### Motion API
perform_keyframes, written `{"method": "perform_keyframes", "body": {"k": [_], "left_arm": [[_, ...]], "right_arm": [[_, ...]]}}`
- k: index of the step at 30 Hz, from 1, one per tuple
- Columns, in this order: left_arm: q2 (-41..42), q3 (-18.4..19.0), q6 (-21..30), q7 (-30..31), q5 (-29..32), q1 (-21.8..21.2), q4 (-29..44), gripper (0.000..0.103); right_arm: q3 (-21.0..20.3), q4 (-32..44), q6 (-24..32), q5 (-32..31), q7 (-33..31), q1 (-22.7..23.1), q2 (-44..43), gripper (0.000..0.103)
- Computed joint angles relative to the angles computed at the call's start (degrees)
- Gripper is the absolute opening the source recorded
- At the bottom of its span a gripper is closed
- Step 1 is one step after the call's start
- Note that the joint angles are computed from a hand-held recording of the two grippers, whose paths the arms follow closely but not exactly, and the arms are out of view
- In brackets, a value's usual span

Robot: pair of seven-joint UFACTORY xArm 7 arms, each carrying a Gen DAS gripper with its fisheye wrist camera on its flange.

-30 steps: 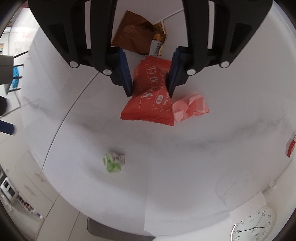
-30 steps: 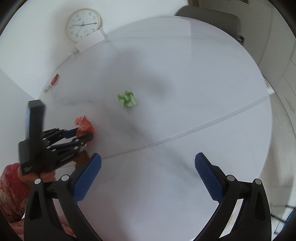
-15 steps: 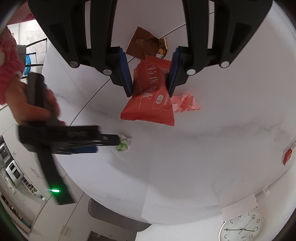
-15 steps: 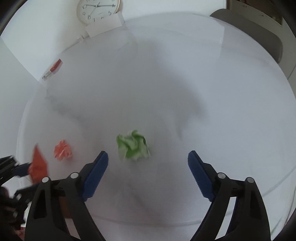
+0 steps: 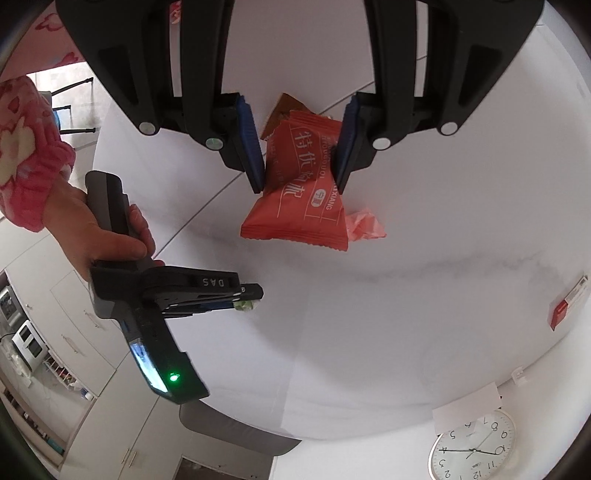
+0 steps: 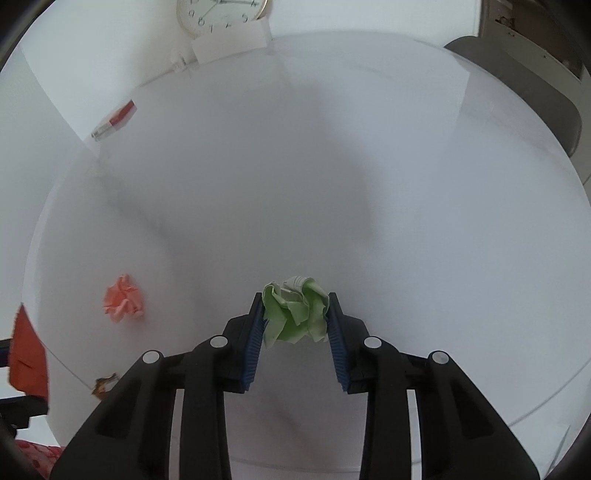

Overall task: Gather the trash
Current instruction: 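Grasp the red snack packet with the left gripper while the right gripper grasps the green paper ball, then drop the red packet and green paper ball into the white wastebasket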

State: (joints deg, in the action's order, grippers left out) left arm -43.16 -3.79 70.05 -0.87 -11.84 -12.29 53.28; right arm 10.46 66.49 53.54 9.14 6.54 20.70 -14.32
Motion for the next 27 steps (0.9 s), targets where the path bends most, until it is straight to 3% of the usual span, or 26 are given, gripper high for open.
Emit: {"method": "perform_keyframes", "body": {"k": [8,11,19,27], "left_arm": [[-0.34,-1.85,-0.83,0.86,-2.24,-3.27,2.04,0.037],[-0.02,-3.39,-1.34,1.03,-3.92,-5.65,2.81,0.037],[2.87,-8.6,-4.69,1.75,-9.62,-14.55,4.43,0.037],[10.81,-13.25,-5.64,2.94,-10.7,-21.31,9.26,0.037]], "right_arm": [[-2.69,-10.09,5.28,4.51,4.07,-1.31,-20.12,0.033],[-3.14,-13.25,11.37,3.81,6.96,-2.68,-29.98,0.033],[-6.15,-16.45,36.23,-0.75,13.47,-9.67,-55.54,0.033],[-9.65,-17.23,49.8,-3.87,16.74,-18.15,-68.56,0.033]]}}
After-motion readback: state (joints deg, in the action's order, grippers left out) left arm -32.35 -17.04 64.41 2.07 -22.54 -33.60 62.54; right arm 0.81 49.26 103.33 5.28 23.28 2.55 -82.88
